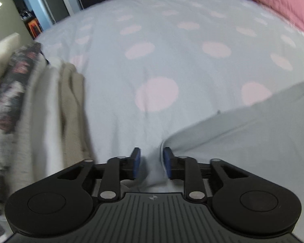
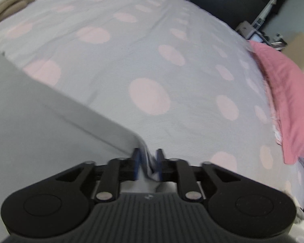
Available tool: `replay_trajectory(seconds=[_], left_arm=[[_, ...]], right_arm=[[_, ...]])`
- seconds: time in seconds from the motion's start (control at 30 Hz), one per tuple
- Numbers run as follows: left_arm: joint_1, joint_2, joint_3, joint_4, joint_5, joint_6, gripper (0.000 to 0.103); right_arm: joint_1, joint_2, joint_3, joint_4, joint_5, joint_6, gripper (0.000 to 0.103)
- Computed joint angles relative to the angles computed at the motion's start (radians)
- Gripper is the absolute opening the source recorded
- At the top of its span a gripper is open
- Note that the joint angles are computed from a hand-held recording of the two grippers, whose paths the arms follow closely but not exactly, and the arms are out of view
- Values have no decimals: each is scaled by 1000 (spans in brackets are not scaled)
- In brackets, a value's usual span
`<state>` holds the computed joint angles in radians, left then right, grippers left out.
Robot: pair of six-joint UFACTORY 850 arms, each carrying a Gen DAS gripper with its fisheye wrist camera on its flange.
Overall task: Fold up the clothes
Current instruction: 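Lower the grey shirt onto the bed and open both grippers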
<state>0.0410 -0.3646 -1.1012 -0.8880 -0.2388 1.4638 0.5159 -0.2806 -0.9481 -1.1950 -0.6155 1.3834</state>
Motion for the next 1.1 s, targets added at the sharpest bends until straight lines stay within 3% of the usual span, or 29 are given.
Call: replay_trajectory(seconds=[0.07,0.13,0.37,0.6,0.8,0.97,1.1], left_arm=[[15,29,20,-123,5,110,36],[35,63,37,-137,-26,118,40],[109,222,152,4,-163,83,40],[184,371,303,107,-250,143,43],[219,431,385,185,-279,127,47],[202,452,456,223,-205,169,47],[182,440,484,226,-143,203,43]], right_arm=[[7,27,20,-19,-27,24,33],[11,75,49,16,-12,12,33],[75,278,201,224,75,-72,31],[221,441,352,375,38,-71,31],[311,513,426,411,30,5,32],[355,518,463,331,49,65,32],[344,491,472,314,83,49,32]])
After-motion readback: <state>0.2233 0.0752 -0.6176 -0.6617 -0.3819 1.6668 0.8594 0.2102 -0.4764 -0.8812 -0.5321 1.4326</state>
